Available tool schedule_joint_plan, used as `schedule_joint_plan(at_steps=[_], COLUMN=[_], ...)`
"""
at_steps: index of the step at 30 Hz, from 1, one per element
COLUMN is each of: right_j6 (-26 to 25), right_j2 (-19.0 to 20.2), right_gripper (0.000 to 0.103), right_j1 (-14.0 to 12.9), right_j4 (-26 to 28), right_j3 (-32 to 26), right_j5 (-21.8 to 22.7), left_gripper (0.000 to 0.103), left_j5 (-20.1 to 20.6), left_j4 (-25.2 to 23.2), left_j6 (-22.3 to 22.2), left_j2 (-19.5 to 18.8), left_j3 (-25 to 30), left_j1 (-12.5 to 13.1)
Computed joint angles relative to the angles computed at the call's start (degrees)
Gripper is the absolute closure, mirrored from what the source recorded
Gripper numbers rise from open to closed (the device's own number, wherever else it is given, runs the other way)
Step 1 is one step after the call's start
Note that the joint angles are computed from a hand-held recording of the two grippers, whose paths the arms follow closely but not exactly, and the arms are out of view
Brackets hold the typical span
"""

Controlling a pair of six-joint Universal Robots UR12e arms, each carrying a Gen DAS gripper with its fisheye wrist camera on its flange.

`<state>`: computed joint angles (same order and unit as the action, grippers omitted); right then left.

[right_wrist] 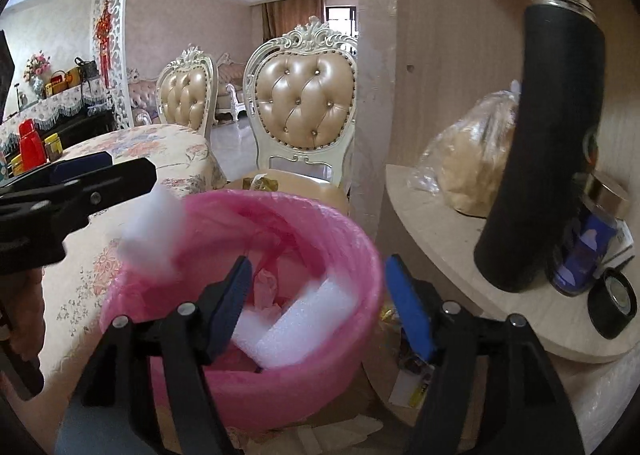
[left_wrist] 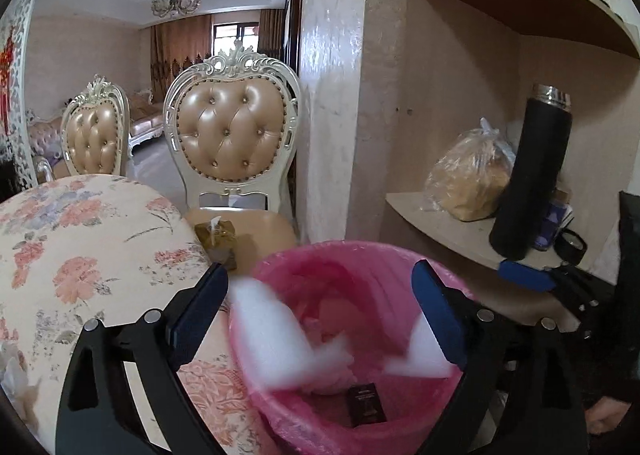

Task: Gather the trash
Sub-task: 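Return both tools to the table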

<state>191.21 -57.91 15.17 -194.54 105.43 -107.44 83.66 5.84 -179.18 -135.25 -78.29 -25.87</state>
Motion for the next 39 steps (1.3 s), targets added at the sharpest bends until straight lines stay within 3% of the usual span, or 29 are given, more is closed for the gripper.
schedule_joint_plan(at_steps=[9,19,30,36,39], right_j6=[0.57,-3.64,-11.00,-14.22,-14.82], right_j2=[-1.02,0.69,5.92,9.21,10.44], right_gripper=[0.036,0.031,0.026,0.026,0.026], right_j1=[0.62,4.82,12.07,15.17,16.14], right_j4=[-1.46,0.49,8.33,13.28,14.84], right_j3=[0.94,-3.31,-13.91,-20.29,-22.53], right_j5=[0.01,6.02,16.06,18.19,17.99], left_gripper=[0.014,0.009,0.009,0.009,0.009], left_j5=[4.24,15.61,29.43,35.84,37.15], left_j4=[2.96,6.80,9.27,9.78,9.24], left_j6=[-3.07,-7.16,-15.85,-20.10,-21.60], left_j2=[3.19,11.15,21.35,25.24,26.78], left_j3=[-5.64,-19.54,-37.94,-44.80,-47.21], left_j1=[1.48,3.97,9.99,13.94,16.15])
